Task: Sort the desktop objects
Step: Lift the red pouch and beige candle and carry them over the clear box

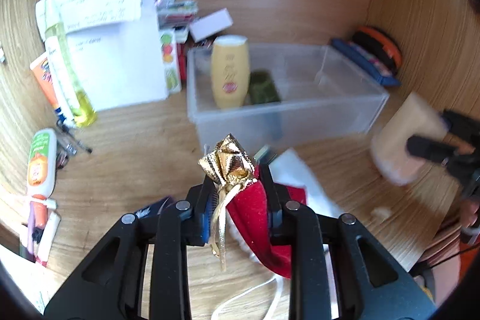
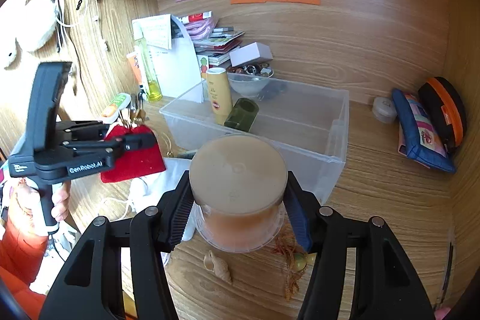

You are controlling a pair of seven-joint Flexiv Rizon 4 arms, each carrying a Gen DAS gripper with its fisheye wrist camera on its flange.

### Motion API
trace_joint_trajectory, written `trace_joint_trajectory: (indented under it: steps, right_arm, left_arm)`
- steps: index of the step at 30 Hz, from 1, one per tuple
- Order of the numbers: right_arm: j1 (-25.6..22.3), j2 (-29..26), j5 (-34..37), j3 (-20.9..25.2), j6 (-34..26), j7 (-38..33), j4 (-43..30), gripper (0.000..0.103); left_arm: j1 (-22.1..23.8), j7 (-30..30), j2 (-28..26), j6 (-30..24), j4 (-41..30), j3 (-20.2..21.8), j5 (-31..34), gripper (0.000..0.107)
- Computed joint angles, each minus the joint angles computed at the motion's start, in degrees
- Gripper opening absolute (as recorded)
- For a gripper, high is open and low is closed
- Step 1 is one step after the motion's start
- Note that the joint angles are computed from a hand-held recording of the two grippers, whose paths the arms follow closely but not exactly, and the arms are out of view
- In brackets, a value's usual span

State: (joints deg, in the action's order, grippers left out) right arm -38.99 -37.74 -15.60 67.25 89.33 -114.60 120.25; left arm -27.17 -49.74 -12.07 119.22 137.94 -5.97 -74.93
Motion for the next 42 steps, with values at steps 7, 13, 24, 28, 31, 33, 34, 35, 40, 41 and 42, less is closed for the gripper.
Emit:
trace_joint_trajectory:
  steps: [7,13,24,28,31,33,34,35,40,41,42]
  right_arm:
    - [1.4,0.4,0.7,-1.1,-0.6,-0.8,-0.5,0.054]
    - [1.4,0.6,2.3,-0.5,-1.2,-1.9,-1.3,0.054]
    - [2.4,1.4,4.9,-1.0,-1.8,-3.8,-2.3,0.054]
    - [3.1,1.5,6.2,-1.4,-2.3,-4.6,-3.0,0.054]
    - [3.9,1.8,7.4,-1.8,-2.2,-5.2,-3.4,0.054]
    - [4.2,1.9,8.1,-2.0,-2.4,-5.7,-4.0,0.054]
    - [4.4,1.8,8.5,-2.1,-2.6,-6.0,-4.3,0.054]
    - [4.5,1.8,8.9,-2.0,-2.7,-6.3,-4.6,0.054]
    - [5.0,1.8,11.1,-2.1,-3.2,-8.1,-6.2,0.054]
    - [5.3,1.9,11.5,-2.3,-3.1,-8.3,-6.5,0.054]
    - [5.5,2.0,12.0,-2.4,-3.2,-8.6,-6.9,0.054]
  left_arm:
    - [1.9,-7.2,3.8,-3.1,6.0,1.4,6.5,0.025]
    - [3.0,-10.7,7.3,-5.0,9.3,2.1,11.7,0.030]
    - [0.6,3.7,7.5,-0.8,7.7,-2.5,-7.2,0.022]
    - [0.7,2.9,9.1,-1.3,8.7,-2.5,-6.0,0.021]
    - [0.2,4.3,10.3,0.1,8.5,-3.3,-8.0,0.020]
    - [0.2,4.1,11.1,1.0,8.5,-3.3,-7.5,0.020]
    - [0.3,3.5,11.7,0.8,8.6,-3.1,-6.4,0.020]
    - [0.6,3.0,12.2,0.5,8.7,-2.8,-5.2,0.020]
    - [2.5,3.1,12.6,-0.1,6.6,-2.2,-1.9,0.020]
    - [2.9,3.0,12.4,-0.3,6.1,-2.2,-1.2,0.020]
    - [3.4,3.4,12.1,-0.5,5.3,-2.1,-0.4,0.020]
